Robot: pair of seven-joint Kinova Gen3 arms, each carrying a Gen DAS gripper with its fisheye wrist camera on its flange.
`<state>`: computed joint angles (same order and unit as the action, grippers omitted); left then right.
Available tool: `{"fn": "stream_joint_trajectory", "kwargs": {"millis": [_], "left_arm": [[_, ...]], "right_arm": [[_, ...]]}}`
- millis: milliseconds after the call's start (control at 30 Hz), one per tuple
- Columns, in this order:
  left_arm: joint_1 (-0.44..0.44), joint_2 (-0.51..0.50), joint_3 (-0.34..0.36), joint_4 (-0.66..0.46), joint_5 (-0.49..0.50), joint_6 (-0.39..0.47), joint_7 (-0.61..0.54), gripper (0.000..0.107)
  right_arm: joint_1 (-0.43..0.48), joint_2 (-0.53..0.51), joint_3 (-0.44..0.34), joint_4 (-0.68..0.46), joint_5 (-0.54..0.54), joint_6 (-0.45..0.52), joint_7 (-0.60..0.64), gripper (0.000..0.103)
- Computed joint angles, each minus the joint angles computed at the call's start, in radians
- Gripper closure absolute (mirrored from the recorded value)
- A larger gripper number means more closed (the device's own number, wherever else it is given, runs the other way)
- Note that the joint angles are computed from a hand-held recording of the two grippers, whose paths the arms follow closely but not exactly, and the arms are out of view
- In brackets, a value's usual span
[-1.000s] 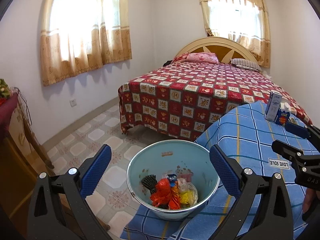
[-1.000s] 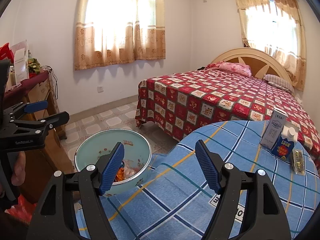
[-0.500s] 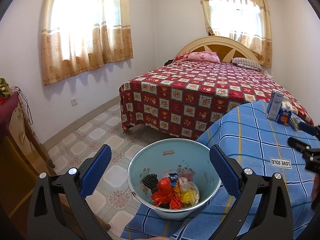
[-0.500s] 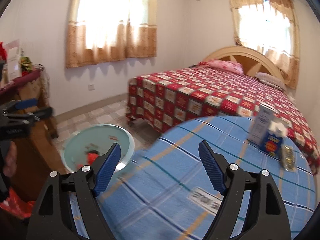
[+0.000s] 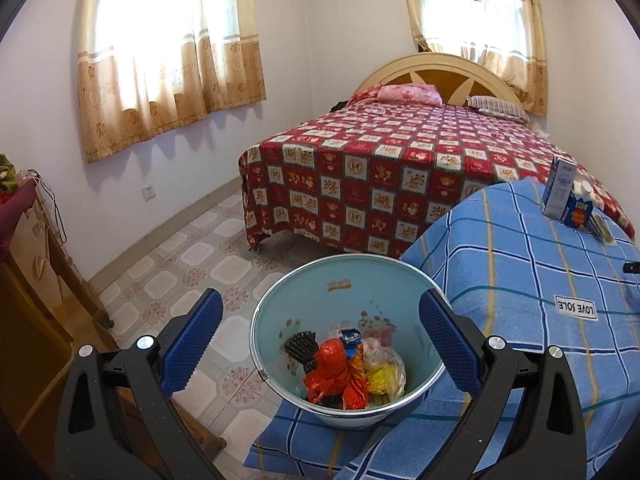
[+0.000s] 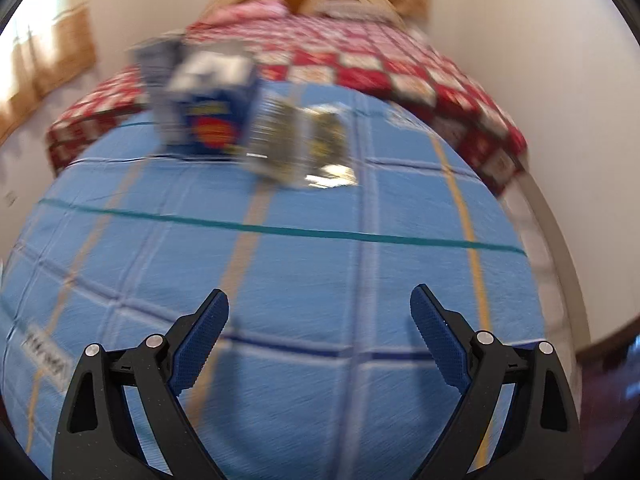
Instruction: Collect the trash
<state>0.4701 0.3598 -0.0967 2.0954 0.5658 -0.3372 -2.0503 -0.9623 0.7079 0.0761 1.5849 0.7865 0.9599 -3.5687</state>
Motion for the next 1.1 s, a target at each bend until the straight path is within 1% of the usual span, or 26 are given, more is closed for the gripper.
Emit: {"fn": "stream_joint_trajectory", "kwargs": {"millis": [100, 133, 200, 233, 300, 333, 367, 467, 533, 667, 767, 933, 1033, 1100], "left_arm": [[0.007, 0.009, -0.013, -0.012, 0.014, 0.019, -0.009, 0.011], [-0.007, 0.011, -0.005, -0.016, 0.003, 0.031, 0.0, 0.011], [-0.038, 0.013, 0.019, -0.021, -0.039, 0.052, 0.031, 0.011], [-0.038, 0.013, 0.018, -0.019, -0.05, 0.053, 0.042, 0.011], [-0.046, 0.013, 0.022, -0.016, -0.079, 0.052, 0.064, 0.011], [-0.066, 0.012, 0.042, -0.011, -0.11, 0.048, 0.086, 0.011], [-0.068, 0.013, 0.043, -0.007, -0.124, 0.041, 0.097, 0.011], [-0.091, 0.012, 0.062, -0.001, -0.174, 0.04, 0.136, 0.011], [-0.091, 0.014, 0.061, -0.002, -0.191, 0.042, 0.154, 0.011], [-0.086, 0.015, 0.052, -0.003, -0.211, 0.046, 0.176, 0.011], [-0.097, 0.013, 0.06, 0.0, -0.231, 0.037, 0.199, 0.011], [-0.128, 0.017, 0.079, 0.0, -0.269, 0.038, 0.245, 0.011], [-0.124, 0.016, 0.071, -0.002, -0.28, 0.043, 0.252, 0.011], [-0.105, 0.018, 0.051, 0.003, -0.27, 0.031, 0.242, 0.011]], "right_arm": [[0.058, -0.005, -0.014, 0.036, -0.024, -0.056, 0.004, 0.011], [0.059, 0.001, -0.003, 0.026, -0.03, -0.057, 0.021, 0.011], [0.07, -0.001, -0.004, 0.025, -0.042, -0.049, 0.054, 0.009], [0.08, 0.004, -0.007, 0.014, -0.051, -0.051, 0.073, 0.008], [0.093, 0.003, -0.002, 0.009, -0.062, -0.063, 0.097, 0.005], [0.098, 0.002, 0.001, 0.006, -0.067, -0.065, 0.108, 0.005], [0.099, 0.004, 0.012, 0.005, -0.07, -0.073, 0.115, 0.005], [0.096, -0.002, 0.031, 0.037, -0.057, -0.112, 0.075, 0.005], [0.105, 0.009, 0.04, 0.018, -0.056, -0.114, 0.078, 0.004], [0.1, 0.038, 0.058, -0.022, -0.063, -0.086, 0.068, 0.004], [0.09, 0.051, 0.068, -0.037, -0.067, -0.068, 0.039, 0.004], [0.093, 0.043, 0.066, -0.025, -0.061, -0.076, 0.03, 0.004], [0.094, 0.044, 0.063, -0.027, -0.06, -0.073, 0.029, 0.004], [0.094, 0.044, 0.062, -0.027, -0.06, -0.073, 0.028, 0.004]]}}
